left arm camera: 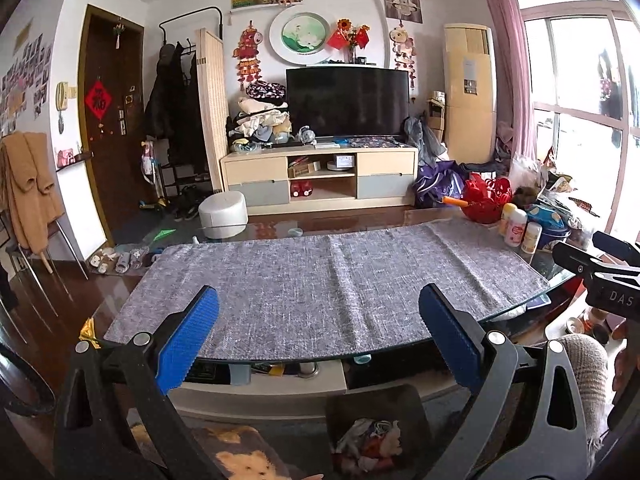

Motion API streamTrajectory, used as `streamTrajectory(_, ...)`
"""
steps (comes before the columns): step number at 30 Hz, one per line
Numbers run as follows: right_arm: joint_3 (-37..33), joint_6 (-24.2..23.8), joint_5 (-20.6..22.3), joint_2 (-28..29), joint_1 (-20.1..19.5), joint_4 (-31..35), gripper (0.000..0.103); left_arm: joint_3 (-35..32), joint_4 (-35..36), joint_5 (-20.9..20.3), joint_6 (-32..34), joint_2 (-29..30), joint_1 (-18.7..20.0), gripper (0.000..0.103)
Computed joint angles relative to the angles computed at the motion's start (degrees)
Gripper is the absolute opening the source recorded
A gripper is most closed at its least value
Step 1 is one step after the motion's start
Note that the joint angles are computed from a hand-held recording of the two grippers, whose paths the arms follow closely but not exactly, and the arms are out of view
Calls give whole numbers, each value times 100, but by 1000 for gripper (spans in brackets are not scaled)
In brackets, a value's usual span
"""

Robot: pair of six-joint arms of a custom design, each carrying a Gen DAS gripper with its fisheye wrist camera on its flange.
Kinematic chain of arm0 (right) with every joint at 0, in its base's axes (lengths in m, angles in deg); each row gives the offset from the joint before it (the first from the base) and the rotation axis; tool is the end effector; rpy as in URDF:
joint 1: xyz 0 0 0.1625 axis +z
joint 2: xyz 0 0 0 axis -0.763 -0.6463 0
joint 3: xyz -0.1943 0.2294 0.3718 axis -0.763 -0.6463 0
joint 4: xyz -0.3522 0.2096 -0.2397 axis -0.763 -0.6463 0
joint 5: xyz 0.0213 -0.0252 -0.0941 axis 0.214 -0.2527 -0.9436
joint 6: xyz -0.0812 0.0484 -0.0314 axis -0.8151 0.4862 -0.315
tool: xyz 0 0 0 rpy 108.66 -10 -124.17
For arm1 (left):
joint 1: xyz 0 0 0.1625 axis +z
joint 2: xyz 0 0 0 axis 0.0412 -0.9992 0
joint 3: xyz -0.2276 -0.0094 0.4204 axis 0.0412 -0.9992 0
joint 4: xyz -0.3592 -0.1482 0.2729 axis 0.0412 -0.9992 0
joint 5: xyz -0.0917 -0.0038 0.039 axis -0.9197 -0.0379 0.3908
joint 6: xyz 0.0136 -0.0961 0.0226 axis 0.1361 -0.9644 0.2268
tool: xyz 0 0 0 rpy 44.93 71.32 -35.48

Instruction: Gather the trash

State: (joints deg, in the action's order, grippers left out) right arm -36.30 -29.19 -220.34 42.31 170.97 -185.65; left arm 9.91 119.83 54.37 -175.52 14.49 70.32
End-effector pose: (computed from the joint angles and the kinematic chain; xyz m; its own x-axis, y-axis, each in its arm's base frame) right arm 0.5165 -0.7579 0.0324 -0.7118 0.2529 0.6553 -0.5217 0.4344 -0.7343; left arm -0.0758 -0.8129 0.4769 -0.6322 0.3133 -0.7086 0.7669 0.3838 -0.5144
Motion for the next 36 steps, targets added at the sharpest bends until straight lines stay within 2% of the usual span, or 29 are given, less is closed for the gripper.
streamTrajectory(15, -83, -80, -47, 64, 16, 55, 100, 166, -42, -2, -71, -88, 46, 95)
streamTrajectory(36, 34, 86, -32, -27, 17, 169, 100, 130, -3, -90, -53, -58, 16, 95)
